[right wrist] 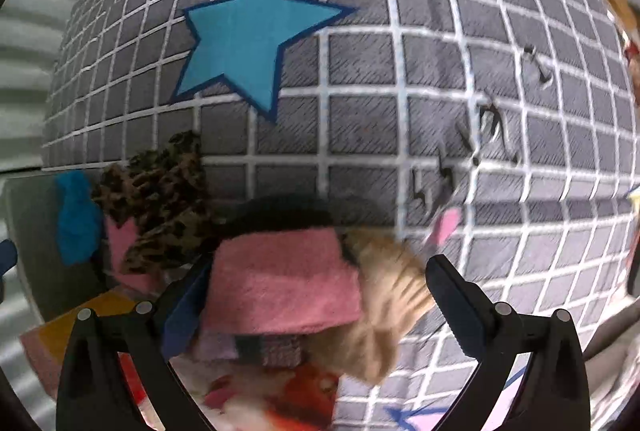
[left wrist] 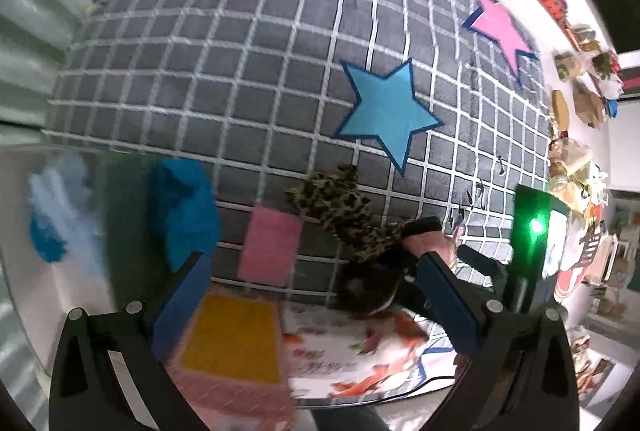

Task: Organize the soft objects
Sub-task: 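Grasp leopard-print scrunchie with left tool while right tool grasps pink-and-black sock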

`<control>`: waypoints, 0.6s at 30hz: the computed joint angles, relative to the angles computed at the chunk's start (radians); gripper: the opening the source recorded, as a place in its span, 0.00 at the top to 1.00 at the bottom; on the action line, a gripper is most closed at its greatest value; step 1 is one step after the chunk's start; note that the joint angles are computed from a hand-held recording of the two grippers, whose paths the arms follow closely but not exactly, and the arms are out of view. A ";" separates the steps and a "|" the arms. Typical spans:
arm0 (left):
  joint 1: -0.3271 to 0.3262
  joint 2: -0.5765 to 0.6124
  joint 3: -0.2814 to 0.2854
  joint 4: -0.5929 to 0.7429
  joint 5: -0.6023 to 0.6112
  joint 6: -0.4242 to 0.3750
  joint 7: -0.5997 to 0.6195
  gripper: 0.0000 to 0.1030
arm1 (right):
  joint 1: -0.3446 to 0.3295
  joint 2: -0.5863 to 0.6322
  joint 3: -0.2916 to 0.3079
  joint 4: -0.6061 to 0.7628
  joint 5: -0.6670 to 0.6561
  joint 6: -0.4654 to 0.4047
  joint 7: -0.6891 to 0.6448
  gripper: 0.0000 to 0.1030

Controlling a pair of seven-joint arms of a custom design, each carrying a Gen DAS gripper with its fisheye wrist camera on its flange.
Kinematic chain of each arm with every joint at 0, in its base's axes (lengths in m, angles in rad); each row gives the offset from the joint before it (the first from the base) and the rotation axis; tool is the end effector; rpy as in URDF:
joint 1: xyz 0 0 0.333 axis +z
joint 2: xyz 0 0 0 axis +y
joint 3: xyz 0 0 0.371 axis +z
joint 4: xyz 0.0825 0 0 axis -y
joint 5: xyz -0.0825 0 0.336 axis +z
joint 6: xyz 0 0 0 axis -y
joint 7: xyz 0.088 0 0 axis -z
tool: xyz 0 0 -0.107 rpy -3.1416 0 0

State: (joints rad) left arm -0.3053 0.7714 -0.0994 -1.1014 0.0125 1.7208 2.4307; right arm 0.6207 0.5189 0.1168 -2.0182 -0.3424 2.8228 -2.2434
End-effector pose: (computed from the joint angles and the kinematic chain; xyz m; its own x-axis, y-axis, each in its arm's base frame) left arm 0.6845 -0.2643 0.4028 -0.9353 -0.3207 0.1499 -0.3162 0.9472 0.0535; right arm 0.4582 0.4280 0.3080 -0.9557 -0.1023 -0.2760 -0.1417 0.9817 0.1269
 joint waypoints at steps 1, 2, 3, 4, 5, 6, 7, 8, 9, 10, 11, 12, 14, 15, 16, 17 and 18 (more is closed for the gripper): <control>-0.011 -0.001 0.005 -0.015 0.008 0.008 -0.015 0.00 | -0.001 -0.003 0.001 -0.005 0.000 -0.011 -0.004 0.00; -0.020 0.001 0.009 -0.027 0.018 0.012 -0.027 0.00 | -0.001 -0.012 0.003 -0.019 0.000 -0.023 -0.008 0.00; -0.034 0.004 0.014 -0.043 0.032 0.019 -0.042 0.00 | 0.000 -0.022 0.002 -0.041 -0.003 -0.023 -0.006 0.00; -0.042 0.003 0.017 -0.061 0.043 0.032 -0.051 0.00 | -0.001 -0.030 0.002 -0.061 -0.006 -0.017 -0.004 0.00; -0.051 0.000 0.020 -0.082 0.055 0.046 -0.060 0.00 | 0.001 -0.043 0.003 -0.091 -0.006 -0.012 0.004 0.00; -0.060 -0.003 0.023 -0.103 0.068 0.062 -0.070 0.00 | 0.009 -0.055 -0.004 -0.120 -0.012 0.001 0.023 0.00; -0.069 -0.005 0.026 -0.124 0.082 0.076 -0.080 0.00 | 0.016 -0.064 -0.011 -0.142 -0.019 0.014 0.041 0.00; -0.077 -0.005 0.028 -0.137 0.093 0.085 -0.090 0.00 | 0.028 -0.079 -0.020 -0.180 -0.026 0.035 0.074 0.00; -0.086 -0.005 0.032 -0.153 0.107 0.093 -0.102 0.00 | 0.033 -0.086 -0.022 -0.199 -0.032 0.045 0.092 0.00; -0.093 -0.006 0.035 -0.168 0.118 0.101 -0.115 0.00 | 0.041 -0.098 -0.025 -0.231 -0.035 0.059 0.118 0.00; -0.101 -0.007 0.038 -0.181 0.131 0.110 -0.128 0.00 | 0.045 -0.107 -0.024 -0.255 -0.039 0.070 0.136 0.00; -0.109 -0.007 0.042 -0.196 0.145 0.119 -0.141 0.00 | 0.053 -0.115 -0.027 -0.278 -0.045 0.083 0.158 0.00; -0.120 -0.010 0.045 -0.227 0.168 0.143 -0.163 0.00 | 0.133 -0.135 -0.101 -0.328 -0.110 0.136 0.280 0.00; -0.122 -0.011 0.044 -0.240 0.173 0.152 -0.170 0.00 | 0.183 -0.142 -0.151 -0.344 -0.158 0.158 0.354 0.00; -0.123 -0.013 0.043 -0.251 0.177 0.159 -0.175 0.00 | 0.222 -0.147 -0.190 -0.353 -0.202 0.171 0.412 0.00; -0.125 -0.013 0.043 -0.260 0.182 0.165 -0.179 0.00 | 0.296 -0.154 -0.265 -0.361 -0.282 0.183 0.512 0.00; -0.127 -0.015 0.042 -0.272 0.187 0.172 -0.183 0.02 | 0.346 -0.159 -0.312 -0.366 -0.341 0.186 0.582 0.00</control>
